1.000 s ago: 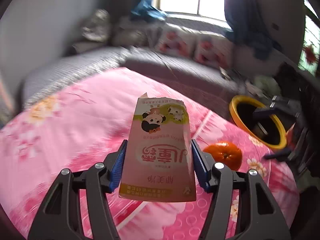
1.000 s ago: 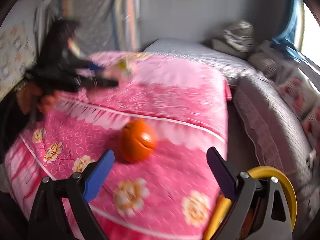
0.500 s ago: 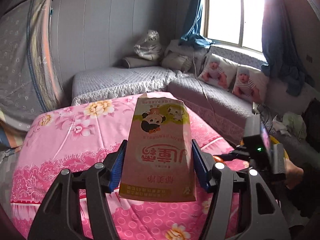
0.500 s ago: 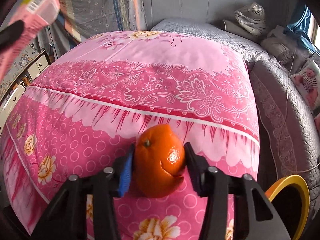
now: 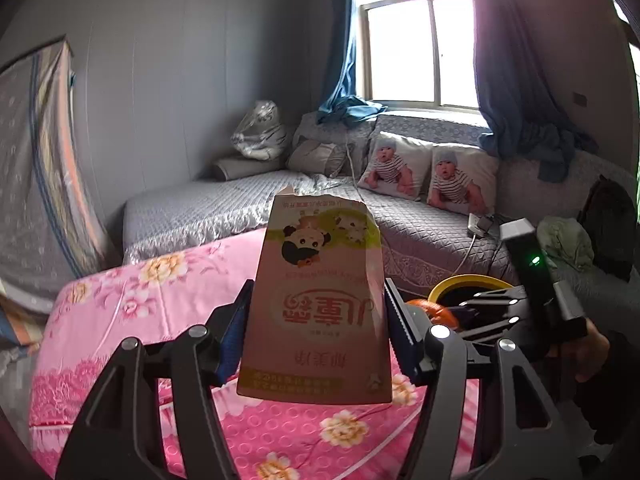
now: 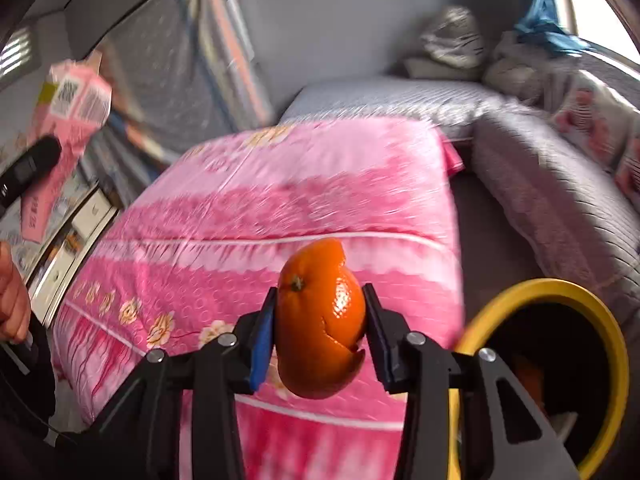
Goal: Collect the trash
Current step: 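Carry juice box and orange over the yellow bin and release both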
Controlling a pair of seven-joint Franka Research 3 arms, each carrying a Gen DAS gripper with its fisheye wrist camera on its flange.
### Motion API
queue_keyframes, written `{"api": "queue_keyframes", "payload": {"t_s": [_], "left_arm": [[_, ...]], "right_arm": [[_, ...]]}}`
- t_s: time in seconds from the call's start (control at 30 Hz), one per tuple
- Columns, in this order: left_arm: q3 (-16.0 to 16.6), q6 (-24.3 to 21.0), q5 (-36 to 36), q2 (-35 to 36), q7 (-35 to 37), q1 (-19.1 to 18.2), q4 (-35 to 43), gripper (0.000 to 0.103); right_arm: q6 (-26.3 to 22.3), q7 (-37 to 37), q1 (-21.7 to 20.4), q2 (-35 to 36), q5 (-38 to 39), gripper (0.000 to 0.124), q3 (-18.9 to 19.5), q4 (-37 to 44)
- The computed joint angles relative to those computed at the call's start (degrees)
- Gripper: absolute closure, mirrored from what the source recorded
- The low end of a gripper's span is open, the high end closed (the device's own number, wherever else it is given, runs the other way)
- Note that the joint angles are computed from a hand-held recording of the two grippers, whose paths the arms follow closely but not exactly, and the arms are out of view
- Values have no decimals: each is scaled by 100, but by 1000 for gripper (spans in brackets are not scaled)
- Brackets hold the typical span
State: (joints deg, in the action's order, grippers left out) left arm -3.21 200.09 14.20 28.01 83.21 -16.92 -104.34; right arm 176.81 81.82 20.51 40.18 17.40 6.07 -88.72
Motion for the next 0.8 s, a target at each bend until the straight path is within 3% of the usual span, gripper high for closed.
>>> {"api": "queue_keyframes", "payload": {"t_s": [0.07,0.17,0.27,0.5,0.6,0.7,0.8], "left_arm": [[-50,-20,34,0,39,-77,50,45],[139,4,-138,32,204,-438,137,45],[22,-65,-84,98,255,-476,278,45],[-64,-229,-20,398,281,-705,784,45],[-266,-386,117,635,188,-642,1151,44],[-345,-636,215,985,53,-703,1701,44],[-965,-1292,500,1658,44,-434,2671,43]], "right_arm": [[470,-50,-230,-321,174,86,193,-561],[1095,-35,-487,-711,356,86,358,-1248],[1657,93,-904,-1015,377,86,684,-1845],[2554,1022,-1666,-1431,-128,86,1058,-2823],[2755,1375,-1641,-1533,-142,86,866,-3067],[2751,1503,-1226,-1585,187,86,369,-3150],[2561,1361,-634,-1525,784,86,-262,-3063]]}}
